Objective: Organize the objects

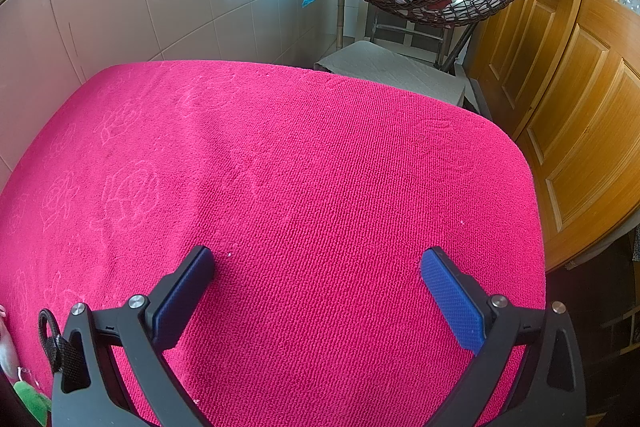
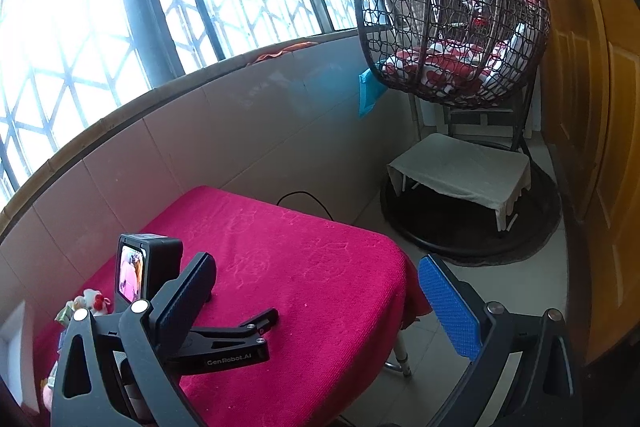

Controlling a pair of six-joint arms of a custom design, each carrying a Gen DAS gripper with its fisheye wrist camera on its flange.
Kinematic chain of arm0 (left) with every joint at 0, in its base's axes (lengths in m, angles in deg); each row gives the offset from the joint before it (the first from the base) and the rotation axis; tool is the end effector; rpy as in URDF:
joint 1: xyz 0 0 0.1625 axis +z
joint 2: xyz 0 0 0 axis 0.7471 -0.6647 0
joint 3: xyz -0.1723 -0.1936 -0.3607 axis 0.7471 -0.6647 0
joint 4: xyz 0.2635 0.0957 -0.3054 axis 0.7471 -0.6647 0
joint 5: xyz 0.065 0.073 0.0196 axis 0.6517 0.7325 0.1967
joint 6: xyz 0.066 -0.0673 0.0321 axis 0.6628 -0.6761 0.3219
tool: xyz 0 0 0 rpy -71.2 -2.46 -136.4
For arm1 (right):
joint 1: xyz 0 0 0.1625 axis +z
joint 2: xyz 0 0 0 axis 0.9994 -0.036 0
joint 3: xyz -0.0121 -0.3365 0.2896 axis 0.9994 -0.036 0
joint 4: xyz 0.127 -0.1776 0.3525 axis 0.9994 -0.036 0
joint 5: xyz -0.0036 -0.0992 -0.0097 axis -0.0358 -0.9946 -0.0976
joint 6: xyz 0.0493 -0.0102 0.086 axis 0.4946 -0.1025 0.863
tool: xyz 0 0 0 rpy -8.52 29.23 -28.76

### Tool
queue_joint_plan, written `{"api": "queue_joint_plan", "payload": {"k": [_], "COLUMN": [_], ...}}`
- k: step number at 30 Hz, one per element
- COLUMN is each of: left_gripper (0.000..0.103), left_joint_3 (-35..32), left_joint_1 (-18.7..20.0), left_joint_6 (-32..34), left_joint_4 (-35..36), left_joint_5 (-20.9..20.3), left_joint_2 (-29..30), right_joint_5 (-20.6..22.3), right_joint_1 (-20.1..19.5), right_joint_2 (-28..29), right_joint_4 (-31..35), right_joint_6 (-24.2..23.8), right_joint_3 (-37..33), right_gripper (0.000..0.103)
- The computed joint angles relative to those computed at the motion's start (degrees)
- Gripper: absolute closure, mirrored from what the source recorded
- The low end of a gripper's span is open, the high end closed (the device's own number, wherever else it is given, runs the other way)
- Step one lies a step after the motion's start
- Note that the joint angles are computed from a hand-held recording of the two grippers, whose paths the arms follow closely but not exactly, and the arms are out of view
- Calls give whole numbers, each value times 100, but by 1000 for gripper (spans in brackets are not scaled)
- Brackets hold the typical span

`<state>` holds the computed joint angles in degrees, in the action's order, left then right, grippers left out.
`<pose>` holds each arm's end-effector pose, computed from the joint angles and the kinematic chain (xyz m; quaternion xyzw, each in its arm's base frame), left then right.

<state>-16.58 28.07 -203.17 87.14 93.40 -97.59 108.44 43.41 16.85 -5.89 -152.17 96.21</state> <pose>0.0072 -0.6528 0.2478 0.5175 0.8339 -0.0826 0.1730 0.4512 -0.4588 -0.0547 -0.1122 -0.7251 0.5925 0.3325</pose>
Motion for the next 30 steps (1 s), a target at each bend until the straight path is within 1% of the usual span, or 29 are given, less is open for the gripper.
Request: {"api": "queue_joint_plan", "payload": {"k": [3, 6, 9, 12, 15, 18, 19, 23, 27, 30], "left_gripper": [0, 0, 0, 0, 0, 0, 0, 0, 0, 0], "left_joint_3": [-1, -4, -5, -5, -6, -6, -4, -6, -6, -9], "left_joint_1": [1, 2, 2, 3, 3, 3, 3, 5, 2, 4], "left_joint_6": [-1, 1, 1, 3, 1, 2, 3, 8, -1, 3], "left_joint_4": [0, 2, 2, 3, 3, 2, 2, 0, 5, 6], "left_joint_5": [1, 1, 1, 2, 1, 0, 0, 1, 1, 1], "left_joint_2": [1, 1, 2, 1, 2, 2, -1, 2, 0, 0], "right_joint_5": [-16, -31, -51, -61, -167, -240, -251, -229, -225, -173], "right_joint_1": [-9, -6, -19, -40, -75, -89, -85, -51, -52, -51], "right_joint_2": [56, 77, 109, 95, 172, 251, 260, 229, 201, 115], "right_joint_4": [247, 260, 429, 463, 998, 1322, 1322, 997, 933, 619], "right_joint_6": [200, 179, 325, 401, 967, 1221, 1205, 889, 910, 735], "right_joint_3": [-102, -130, -184, -166, -304, -437, -453, -386, -324, -149], "right_gripper": [0, 0, 0, 0, 0, 0, 0, 0, 0, 0]}}
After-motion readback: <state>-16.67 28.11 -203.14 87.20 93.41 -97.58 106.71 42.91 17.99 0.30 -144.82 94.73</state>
